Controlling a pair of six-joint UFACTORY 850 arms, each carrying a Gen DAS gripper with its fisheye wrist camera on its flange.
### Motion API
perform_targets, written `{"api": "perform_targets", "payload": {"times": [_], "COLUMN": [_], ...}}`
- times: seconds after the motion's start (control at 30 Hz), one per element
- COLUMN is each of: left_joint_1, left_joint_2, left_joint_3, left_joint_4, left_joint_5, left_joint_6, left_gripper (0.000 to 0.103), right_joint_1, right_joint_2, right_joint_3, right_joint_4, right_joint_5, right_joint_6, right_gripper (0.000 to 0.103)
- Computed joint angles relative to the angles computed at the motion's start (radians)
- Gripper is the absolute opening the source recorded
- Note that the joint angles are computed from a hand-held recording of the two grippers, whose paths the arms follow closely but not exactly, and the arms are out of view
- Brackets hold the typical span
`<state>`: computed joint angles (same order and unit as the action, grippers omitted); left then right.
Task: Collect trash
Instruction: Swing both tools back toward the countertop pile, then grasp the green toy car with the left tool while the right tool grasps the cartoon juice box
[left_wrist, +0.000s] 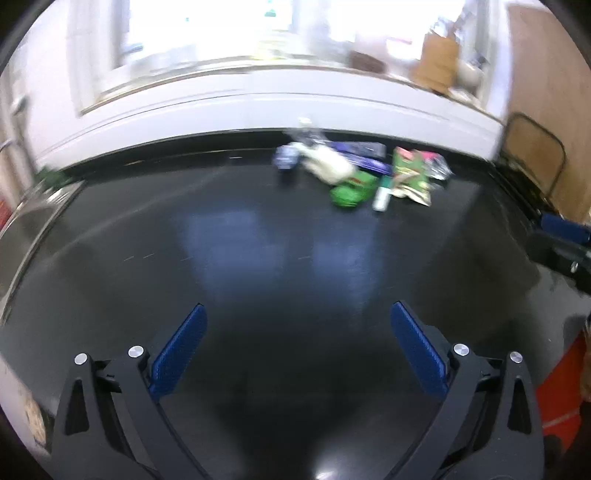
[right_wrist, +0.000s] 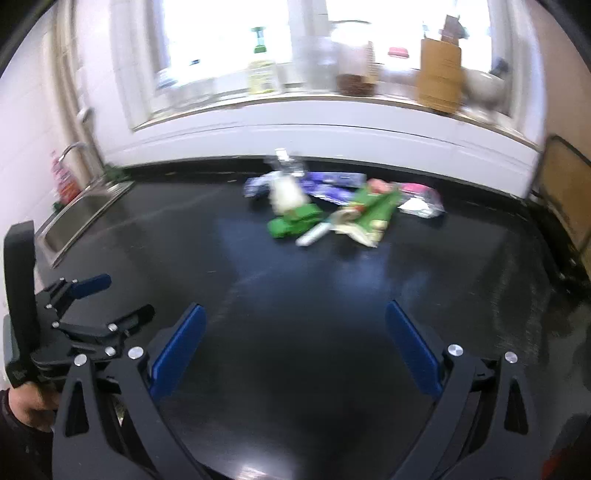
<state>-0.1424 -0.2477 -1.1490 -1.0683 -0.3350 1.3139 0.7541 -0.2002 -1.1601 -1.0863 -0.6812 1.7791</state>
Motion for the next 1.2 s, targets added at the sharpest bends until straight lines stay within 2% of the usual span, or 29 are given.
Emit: {"api": "perform_targets", "payload": {"times": [0.13, 0.2, 0.33, 0.37, 0.47, 0.57, 0.73, 0.83, 0.9, 0.97, 1.0, 1.03, 1.07, 1.1, 1.2], "left_joint_1": [-0.062, -0.068, -0.088, -0.098, -0.116, -0.130, -0.153, -0.157, -0.157, -0.159, -0.161, -0.164, -0.167, -0.171, -0.168], "left_joint_2": [-0.022, -0.039, -0.123, -0.160, -0.248, -0.361, -0.522, -0.588, -0.606, -0.630, -0.630, -0.626, -0.619, -0.608, -0.577], "left_joint_3": [-0.011, -0.026, -0.123, -0.170, -0.278, -0.425, -0.651, -0.754, -0.785, -0.823, -0.823, -0.817, -0.805, -0.787, -0.734], "left_joint_4": [0.043, 0.058, 0.144, 0.204, 0.252, 0.300, 0.526, 0.552, 0.537, 0.553, 0.564, 0.569, 0.575, 0.591, 0.545], "left_joint_5": [0.020, 0.019, 0.020, 0.026, 0.028, -0.017, -0.107, -0.169, -0.172, -0.195, -0.185, -0.176, -0.161, -0.141, -0.124], "left_joint_6": [-0.034, -0.038, -0.106, -0.163, -0.209, -0.272, -0.537, -0.587, -0.577, -0.588, -0.589, -0.581, -0.570, -0.570, -0.521], "left_gripper": [0.096, 0.096, 0.096, 0.096, 0.096, 0.096, 0.096, 0.095, 0.094, 0.084, 0.078, 0.069, 0.061, 0.048, 0.040], "right_joint_1": [-0.014, -0.035, -0.100, -0.119, -0.199, -0.268, -0.365, -0.406, -0.419, -0.432, -0.437, -0.440, -0.443, -0.445, -0.437], "right_joint_2": [0.040, 0.051, 0.011, 0.000, -0.063, -0.133, -0.260, -0.316, -0.342, -0.358, -0.366, -0.374, -0.380, -0.379, -0.359], "right_joint_3": [0.054, 0.071, 0.041, 0.033, -0.021, -0.090, -0.243, -0.309, -0.339, -0.354, -0.362, -0.369, -0.374, -0.367, -0.335], "right_joint_4": [-0.017, -0.014, 0.008, 0.021, 0.087, 0.157, 0.319, 0.428, 0.470, 0.530, 0.566, 0.589, 0.607, 0.636, 0.582], "right_joint_5": [0.005, 0.027, 0.099, 0.117, 0.178, 0.204, 0.229, 0.247, 0.256, 0.271, 0.278, 0.277, 0.275, 0.290, 0.305], "right_joint_6": [0.046, 0.045, 0.009, -0.007, -0.091, -0.179, -0.378, -0.473, -0.513, -0.558, -0.587, -0.606, -0.625, -0.648, -0.582], "right_gripper": [0.094, 0.094, 0.094, 0.094, 0.094, 0.094, 0.094, 0.094, 0.094, 0.092, 0.084, 0.078, 0.068, 0.061, 0.057]}}
